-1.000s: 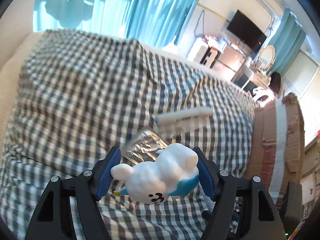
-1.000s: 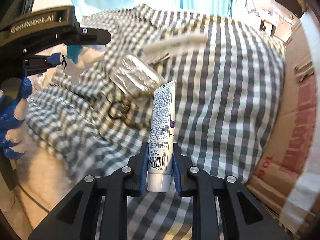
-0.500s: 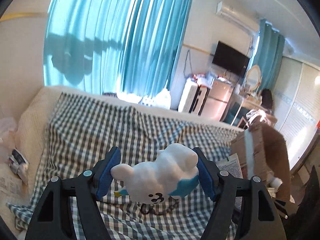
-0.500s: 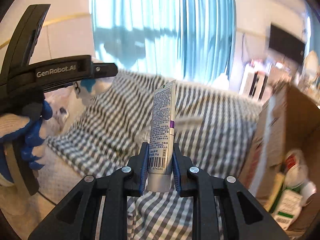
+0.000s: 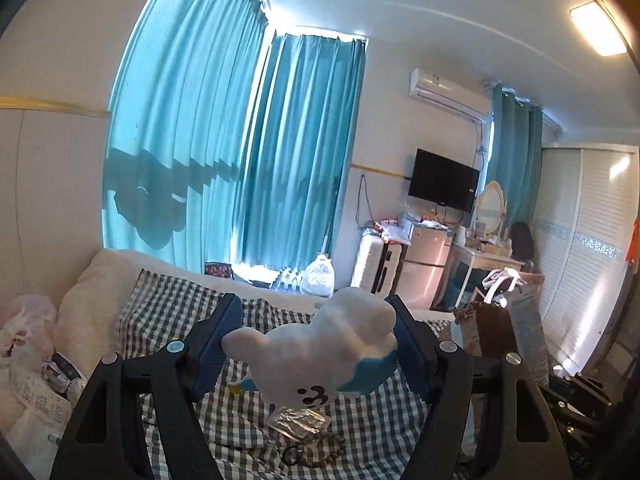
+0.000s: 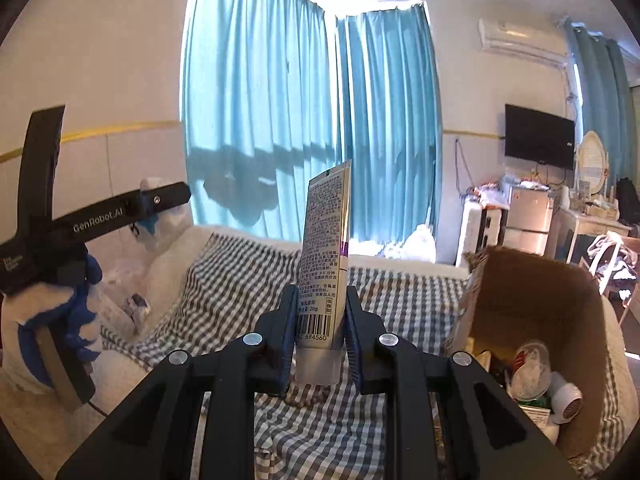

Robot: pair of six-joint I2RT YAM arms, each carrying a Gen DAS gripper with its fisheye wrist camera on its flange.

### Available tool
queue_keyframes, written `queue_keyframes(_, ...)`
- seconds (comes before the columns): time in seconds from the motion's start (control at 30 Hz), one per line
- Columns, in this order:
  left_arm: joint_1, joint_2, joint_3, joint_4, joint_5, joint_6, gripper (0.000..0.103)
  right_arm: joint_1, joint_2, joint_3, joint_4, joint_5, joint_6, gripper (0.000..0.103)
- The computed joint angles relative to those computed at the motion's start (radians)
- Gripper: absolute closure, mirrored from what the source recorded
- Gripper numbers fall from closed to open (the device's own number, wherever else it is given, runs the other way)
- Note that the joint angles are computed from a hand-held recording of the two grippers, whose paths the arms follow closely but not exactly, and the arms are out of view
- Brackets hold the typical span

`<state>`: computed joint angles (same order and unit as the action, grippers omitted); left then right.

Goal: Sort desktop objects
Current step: 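Lift the bear toy and toothpaste tube and carry both over the cardboard box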

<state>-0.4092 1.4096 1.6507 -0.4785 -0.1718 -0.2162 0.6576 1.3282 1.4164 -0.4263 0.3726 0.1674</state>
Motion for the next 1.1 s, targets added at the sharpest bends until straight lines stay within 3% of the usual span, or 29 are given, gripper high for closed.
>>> queue_keyframes(0.33, -0.183, -0.081, -0.074, 0.157, -0.174, 0.037, 0.029, 0.003, -0.169, -0.056, 0.004, 0.074, -0.025, 0.082)
queue_keyframes(0.47, -0.262, -0.041, -0.032, 0.139, -0.275, 0.051, 0.029, -0.004, -0.230, -0.053, -0.008, 0.099, -0.055, 0.082)
queue_keyframes(0.8, -0.413, 0.031, 0.029, 0.173, -0.359, 0.080, 0.029, -0.117, -0.325, -0.085, 0.002, 0.029, -0.071, 0.082)
queue_keyframes(0.9, -0.465, 0.057, 0.036, 0.213, -0.416, 0.064, 0.029, -0.185, -0.343, -0.102, 0.006, -0.018, -0.062, 0.082)
queue_keyframes(1.1, -0.524, 0.139, 0.077, 0.257, -0.434, 0.072, 0.029, -0.345, -0.391, -0.121, 0.005, -0.097, -0.075, 0.082)
